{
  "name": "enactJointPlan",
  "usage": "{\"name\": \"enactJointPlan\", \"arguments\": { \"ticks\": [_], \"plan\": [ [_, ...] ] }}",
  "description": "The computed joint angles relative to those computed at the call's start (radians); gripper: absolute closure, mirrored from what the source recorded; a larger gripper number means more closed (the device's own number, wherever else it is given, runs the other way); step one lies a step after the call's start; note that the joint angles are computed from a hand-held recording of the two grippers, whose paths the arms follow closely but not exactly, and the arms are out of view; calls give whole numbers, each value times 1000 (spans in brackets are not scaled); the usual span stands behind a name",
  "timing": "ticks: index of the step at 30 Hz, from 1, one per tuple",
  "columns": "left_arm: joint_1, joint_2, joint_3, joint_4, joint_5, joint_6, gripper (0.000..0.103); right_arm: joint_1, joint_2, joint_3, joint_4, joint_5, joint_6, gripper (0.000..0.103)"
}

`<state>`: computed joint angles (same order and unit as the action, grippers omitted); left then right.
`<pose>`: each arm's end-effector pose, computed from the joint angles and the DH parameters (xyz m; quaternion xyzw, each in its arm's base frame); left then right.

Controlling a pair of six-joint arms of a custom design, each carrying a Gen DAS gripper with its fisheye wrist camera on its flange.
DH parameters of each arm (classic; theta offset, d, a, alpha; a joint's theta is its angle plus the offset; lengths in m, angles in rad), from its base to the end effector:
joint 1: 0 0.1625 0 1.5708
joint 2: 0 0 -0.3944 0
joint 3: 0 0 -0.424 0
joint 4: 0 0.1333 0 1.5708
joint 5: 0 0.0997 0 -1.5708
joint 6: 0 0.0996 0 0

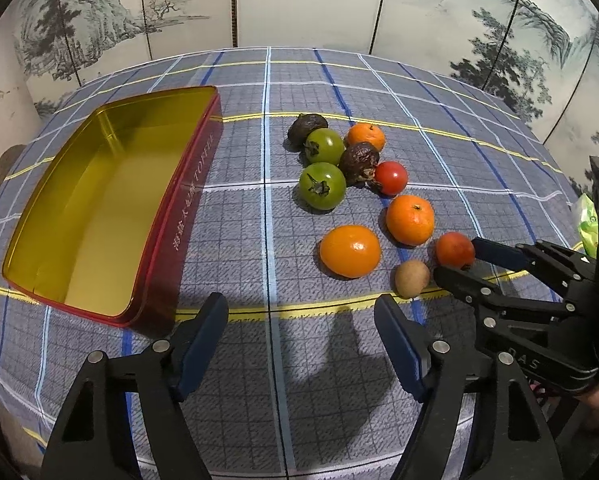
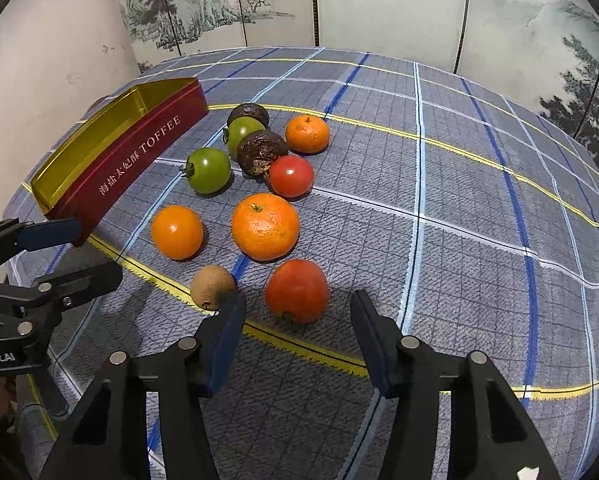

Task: Organize fruits
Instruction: 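Grasp the red tomato with the right gripper while the left gripper grasps an orange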

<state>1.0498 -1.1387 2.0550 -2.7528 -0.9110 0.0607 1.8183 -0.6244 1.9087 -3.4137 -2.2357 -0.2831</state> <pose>-0.1003 -0.5652 0.1345 0.2278 0.9107 -0.1953 0.2840 0.2083 -0.5310 -0.0273 0.1514 -0.9004 0.2550 0.3183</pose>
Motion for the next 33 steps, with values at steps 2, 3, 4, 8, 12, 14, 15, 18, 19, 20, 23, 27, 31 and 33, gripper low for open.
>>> {"name": "enactJointPlan", "arguments": {
  "ticks": [2,3,4,8,12,14,15,18,19,20,23,27,31,33],
  "plan": [
    [1,0,0,0,-6,3,29,-5,3,-7,10,8,1,60],
    [1,3,-3,1,-6,3,30,-7,2,-8,14,11,3,61],
    [2,4,-5,4,-10,4,30,-9,4,-12,16,13,3,62],
    [4,16,-16,7,-11,9,33,-11,7,-17,16,21,0,71],
    [4,28,-28,8,-12,16,34,-14,9,-21,15,28,-8,74],
    [3,33,-33,7,-14,22,34,-15,8,-21,13,30,-8,74],
    [2,37,-36,5,-14,27,34,-17,7,-21,3,29,-11,74],
    [3,53,-49,0,-16,37,34,-24,4,-25,-17,12,-20,74],
    [5,56,-53,0,-21,39,34,-31,0,-26,-27,9,-17,74],
    [7,61,-58,0,-25,41,34,-38,-6,-25,-36,9,-17,74],
    [10,75,-68,-16,-34,57,34,-55,-9,-35,-65,-13,-35,74],
    [17,87,-81,-20,-45,62,34,-80,-17,-45,-90,-19,-54,74],
    [23,99,-94,-11,-45,58,35,-96,-17,-53,-117,-15,-101,74],
    [25,103,-100,-5,-49,53,36,-106,-18,-56,-119,-13,-117,74]
  ]
}}
